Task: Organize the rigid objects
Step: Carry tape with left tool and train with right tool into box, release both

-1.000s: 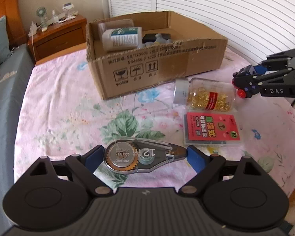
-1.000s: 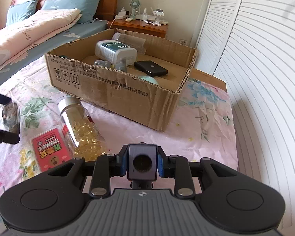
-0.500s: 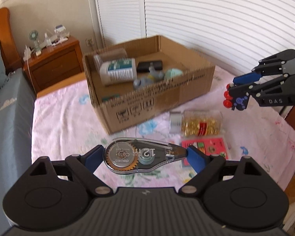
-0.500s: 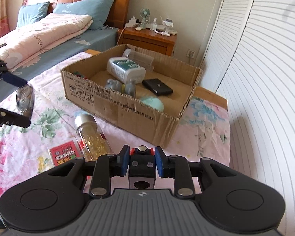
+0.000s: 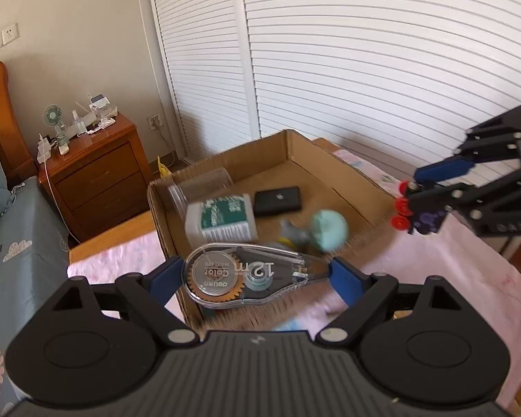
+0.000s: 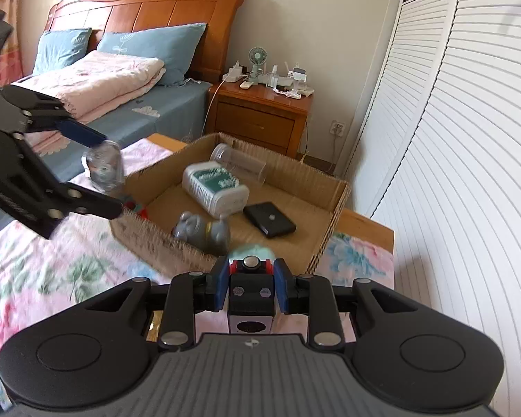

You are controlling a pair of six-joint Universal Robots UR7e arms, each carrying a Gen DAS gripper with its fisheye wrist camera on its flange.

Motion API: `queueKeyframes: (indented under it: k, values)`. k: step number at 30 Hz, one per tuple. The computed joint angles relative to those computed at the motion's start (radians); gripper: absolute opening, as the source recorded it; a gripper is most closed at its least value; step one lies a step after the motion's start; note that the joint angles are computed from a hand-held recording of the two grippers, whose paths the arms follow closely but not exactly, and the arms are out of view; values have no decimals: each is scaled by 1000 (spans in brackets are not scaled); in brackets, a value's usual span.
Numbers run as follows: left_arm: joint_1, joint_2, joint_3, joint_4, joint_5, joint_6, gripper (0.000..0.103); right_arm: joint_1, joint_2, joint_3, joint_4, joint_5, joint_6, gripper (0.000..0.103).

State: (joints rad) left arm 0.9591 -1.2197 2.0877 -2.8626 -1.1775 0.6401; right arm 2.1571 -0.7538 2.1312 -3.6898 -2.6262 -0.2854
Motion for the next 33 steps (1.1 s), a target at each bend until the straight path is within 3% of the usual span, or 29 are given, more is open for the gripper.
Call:
queueKeyframes:
  k: [6, 11, 15, 22, 28, 33]
  values:
    - [20, 124, -103, -23, 48, -13, 90, -32, -13, -52, 47, 35, -32, 32]
    - [16, 180, -113, -110, 132, -27, 95, -61, -13, -79, 75, 64, -37, 32]
    - [26, 130, -94, -32, 89, -69, 95, -90, -11, -99, 105, 75, -28, 32]
    - [19, -9, 32, -24, 36, -115, 95, -139, -13, -149, 160, 87, -16, 32]
    - [-1, -85, 137, -80, 62, -187, 97, -190, -7, -222, 227, 92, -14, 32]
    - [10, -123, 163, -52, 45, -244, 97, -232, 21, -306, 287, 50, -21, 32]
